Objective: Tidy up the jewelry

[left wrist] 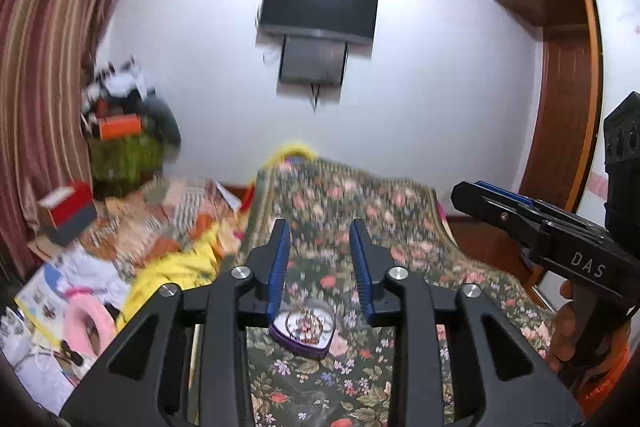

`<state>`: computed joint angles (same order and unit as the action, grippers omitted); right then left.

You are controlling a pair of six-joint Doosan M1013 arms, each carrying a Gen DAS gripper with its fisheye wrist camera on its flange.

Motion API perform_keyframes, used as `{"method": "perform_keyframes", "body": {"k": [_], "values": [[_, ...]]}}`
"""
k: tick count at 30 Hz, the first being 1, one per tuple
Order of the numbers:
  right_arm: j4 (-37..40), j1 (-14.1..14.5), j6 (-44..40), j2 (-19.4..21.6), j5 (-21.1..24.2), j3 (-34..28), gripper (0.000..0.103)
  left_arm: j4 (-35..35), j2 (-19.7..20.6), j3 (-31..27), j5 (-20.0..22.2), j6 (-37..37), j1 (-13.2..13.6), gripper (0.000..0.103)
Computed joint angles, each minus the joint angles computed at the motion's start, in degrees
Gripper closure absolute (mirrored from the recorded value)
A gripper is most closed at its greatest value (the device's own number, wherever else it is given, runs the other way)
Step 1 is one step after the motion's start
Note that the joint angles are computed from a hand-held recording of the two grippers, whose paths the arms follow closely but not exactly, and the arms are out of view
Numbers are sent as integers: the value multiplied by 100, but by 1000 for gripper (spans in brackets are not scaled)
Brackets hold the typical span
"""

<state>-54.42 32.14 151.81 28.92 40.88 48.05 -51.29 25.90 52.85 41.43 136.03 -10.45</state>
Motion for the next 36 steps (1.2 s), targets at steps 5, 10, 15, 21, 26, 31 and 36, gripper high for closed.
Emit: {"method": "perform_keyframes", "body": {"k": [5,10,15,21,26,31,36], "values": [[-904,212,644,-104,262,184,41,-569,-477,682,-673,630,8,58],[-1386,301,1027,-141,509,269,24,-831,-737,1050,-1018,975,18,39],[-1582,359,1119,-101,834,202,19,-738,-844,1209,-1356,1083,-51,19],[-1730,393,1359,-153,991,320,0,-895,-960,1386,-1426,1200,-44,8],[-1731,434,1259,-155,1090,323,0,-869,-959,1386,-1441,1188,-50,4],[-1730,438,1320,-231,1061,452,0,-783,-982,1408,-1453,1125,-67,4],[-1706,433,1364,-279,1041,536,0,-713,-977,1394,-1427,1059,-59,4]]}}
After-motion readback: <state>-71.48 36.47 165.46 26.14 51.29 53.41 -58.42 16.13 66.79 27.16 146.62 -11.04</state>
